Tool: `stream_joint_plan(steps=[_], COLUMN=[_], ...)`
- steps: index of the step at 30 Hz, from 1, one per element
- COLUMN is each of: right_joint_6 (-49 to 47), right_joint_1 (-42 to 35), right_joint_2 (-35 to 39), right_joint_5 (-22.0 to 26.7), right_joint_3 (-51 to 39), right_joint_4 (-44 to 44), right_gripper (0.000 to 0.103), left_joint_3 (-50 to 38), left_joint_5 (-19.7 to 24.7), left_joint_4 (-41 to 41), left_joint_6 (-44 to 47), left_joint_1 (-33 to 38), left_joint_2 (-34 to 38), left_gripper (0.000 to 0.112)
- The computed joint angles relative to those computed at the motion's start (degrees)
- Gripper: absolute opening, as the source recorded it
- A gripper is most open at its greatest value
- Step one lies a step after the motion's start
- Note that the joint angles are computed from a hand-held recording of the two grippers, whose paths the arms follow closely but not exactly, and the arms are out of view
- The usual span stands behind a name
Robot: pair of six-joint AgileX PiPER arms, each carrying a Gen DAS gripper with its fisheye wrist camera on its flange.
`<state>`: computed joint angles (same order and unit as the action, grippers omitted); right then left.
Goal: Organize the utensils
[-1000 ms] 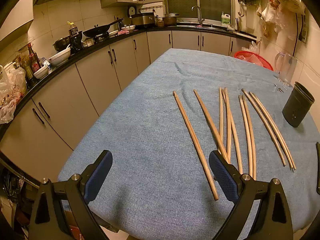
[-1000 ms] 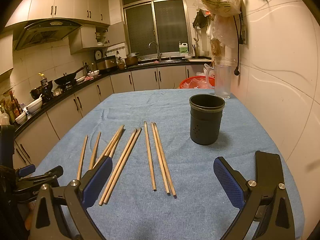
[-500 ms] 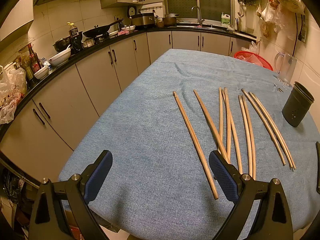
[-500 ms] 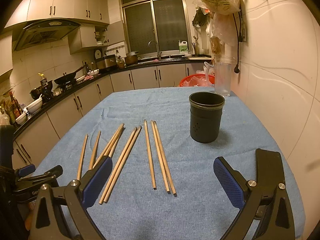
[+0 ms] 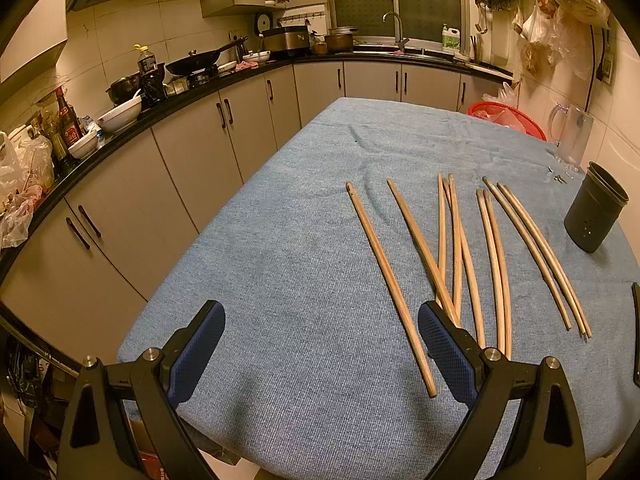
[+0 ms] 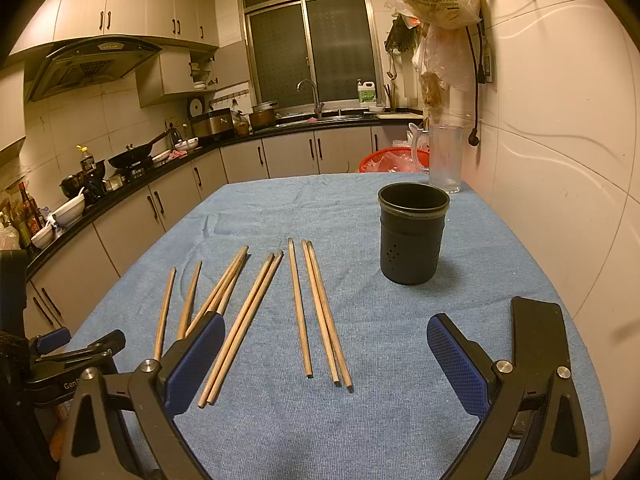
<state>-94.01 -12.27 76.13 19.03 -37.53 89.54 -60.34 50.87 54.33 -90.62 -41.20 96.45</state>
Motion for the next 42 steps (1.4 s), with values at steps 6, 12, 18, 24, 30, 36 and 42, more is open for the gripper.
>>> stream_joint_plan(steps=[6,12,18,24,30,36,42], right_joint_6=[0.6,0.9,13.5,28.9,42.6,56.2,63.9], right_joint_1=[0.0,0.4,-0.9,-1.0,-0.8,2.3,5.0], right_joint_2=[0.1,0.9,4.8,10.5,18.7,28.1,34.1], right_joint_5=[0.0,-0.5,4.0,13.3,26.1,34.8,37.6], right_joint_3=[-0.1,-0.7,-7.3,-19.2,-35.0,-53.3,-63.7], right_joint_4=[-0.6,-1.0,-14.9,-31.9,-42.6,-52.1,-58.7], right_gripper=[0.102,0.102,0.102,0.097,0.071,0.043,0.043], left_joint_3=[0.1,-0.7,-0.9,-8.3,-25.3,-48.8,-62.5], left_joint_5=[0.2,-0.8,-7.2,-11.2,-3.8,10.9,18.5], left_joint_4=[-0.2,-1.9,-7.7,-26.7,-45.3,-53.4,-52.3], left_joint_6=[0.1,2.9,10.7,32.4,54.6,63.3,64.0], left_joint_1=[-0.2,0.5,4.6,16.8,24.6,27.5,27.2], left_joint_2=[-0.1,0.8,1.0,1.8,11.6,27.5,36.2], left_gripper=[0.097,0.097,0.097,0.095,0.077,0.039,0.03])
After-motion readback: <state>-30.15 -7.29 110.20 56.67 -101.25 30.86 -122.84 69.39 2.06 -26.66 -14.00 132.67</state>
